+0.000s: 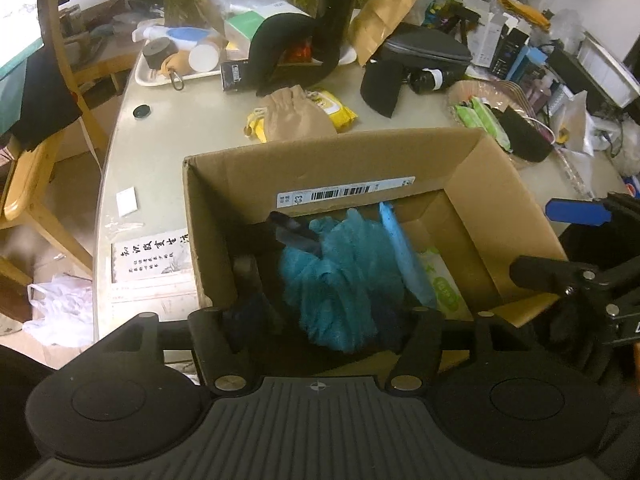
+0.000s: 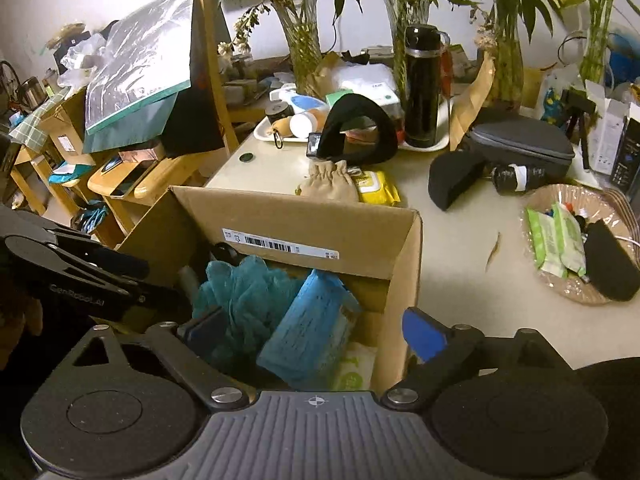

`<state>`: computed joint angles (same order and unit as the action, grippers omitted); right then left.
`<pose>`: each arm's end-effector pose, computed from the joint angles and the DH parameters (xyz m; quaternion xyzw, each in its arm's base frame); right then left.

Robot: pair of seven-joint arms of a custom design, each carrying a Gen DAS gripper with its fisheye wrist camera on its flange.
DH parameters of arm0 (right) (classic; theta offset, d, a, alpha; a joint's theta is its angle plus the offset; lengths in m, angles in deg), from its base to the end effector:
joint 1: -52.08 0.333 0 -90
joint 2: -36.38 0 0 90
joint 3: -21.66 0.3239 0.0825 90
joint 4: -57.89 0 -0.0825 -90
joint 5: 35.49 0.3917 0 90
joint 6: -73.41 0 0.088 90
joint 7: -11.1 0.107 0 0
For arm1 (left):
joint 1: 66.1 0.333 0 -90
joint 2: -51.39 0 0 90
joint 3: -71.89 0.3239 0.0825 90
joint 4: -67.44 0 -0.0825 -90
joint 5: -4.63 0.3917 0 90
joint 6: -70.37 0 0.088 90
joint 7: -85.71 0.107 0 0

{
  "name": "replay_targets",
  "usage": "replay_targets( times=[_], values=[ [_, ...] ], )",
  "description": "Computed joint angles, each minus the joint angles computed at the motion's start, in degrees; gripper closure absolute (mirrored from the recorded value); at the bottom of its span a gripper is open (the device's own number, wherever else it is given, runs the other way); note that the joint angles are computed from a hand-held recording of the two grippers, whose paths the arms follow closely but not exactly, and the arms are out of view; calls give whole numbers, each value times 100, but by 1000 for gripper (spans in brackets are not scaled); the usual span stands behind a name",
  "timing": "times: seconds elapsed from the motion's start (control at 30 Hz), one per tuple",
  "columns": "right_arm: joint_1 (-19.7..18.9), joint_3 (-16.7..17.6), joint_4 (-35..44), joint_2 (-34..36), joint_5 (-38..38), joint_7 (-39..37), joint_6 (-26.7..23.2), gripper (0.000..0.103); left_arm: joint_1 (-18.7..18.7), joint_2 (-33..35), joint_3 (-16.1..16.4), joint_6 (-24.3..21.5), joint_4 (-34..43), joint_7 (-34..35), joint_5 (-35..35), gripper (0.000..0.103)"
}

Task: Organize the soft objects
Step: 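Open the left tool to drop the white strap into the box while the right tool drops the blue pack, then move both tools back from the box toward the desk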

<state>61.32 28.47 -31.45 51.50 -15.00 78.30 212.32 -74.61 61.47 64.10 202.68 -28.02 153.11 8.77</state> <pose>0.6720 0.1842 0.5692 -0.8022 0.4944 -0.1078 0.3170 0.6394 -0.1785 0.5571 -0.7152 0.6589 -0.2008 0.1185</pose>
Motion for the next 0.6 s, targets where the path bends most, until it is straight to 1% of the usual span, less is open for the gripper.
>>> replay_targets(
  times=[0.07, 0.17, 0.4, 0.43, 0.47, 0.5, 0.6],
  values=[
    [13, -11, -10, 9, -42, 36, 56, 0, -1, 0, 1, 7, -1, 3, 6, 41],
    [6, -12, 5, 25, -48, 69, 65, 0, -7, -3, 9, 25, -2, -21, 52, 39],
    [-11, 27, -54, -14, 9, -82, 147, 0, 19, -92, 3, 294, -138, -7, 5, 37],
    [-6, 27, -60, -18, 6, -98, 164, 0, 23, -113, 2, 350, -166, -6, -1, 36],
    [1, 22, -63, -21, -10, -102, 177, 0, 27, -136, 2, 413, -203, -1, -1, 30],
    [10, 21, -80, -33, -24, -107, 210, 0, 34, -158, 1, 473, -232, 22, 1, 26],
    [8, 31, -91, -43, -1, -177, 287, 0, 45, -229, 4, 695, -331, 68, 50, 25]
  ],
)
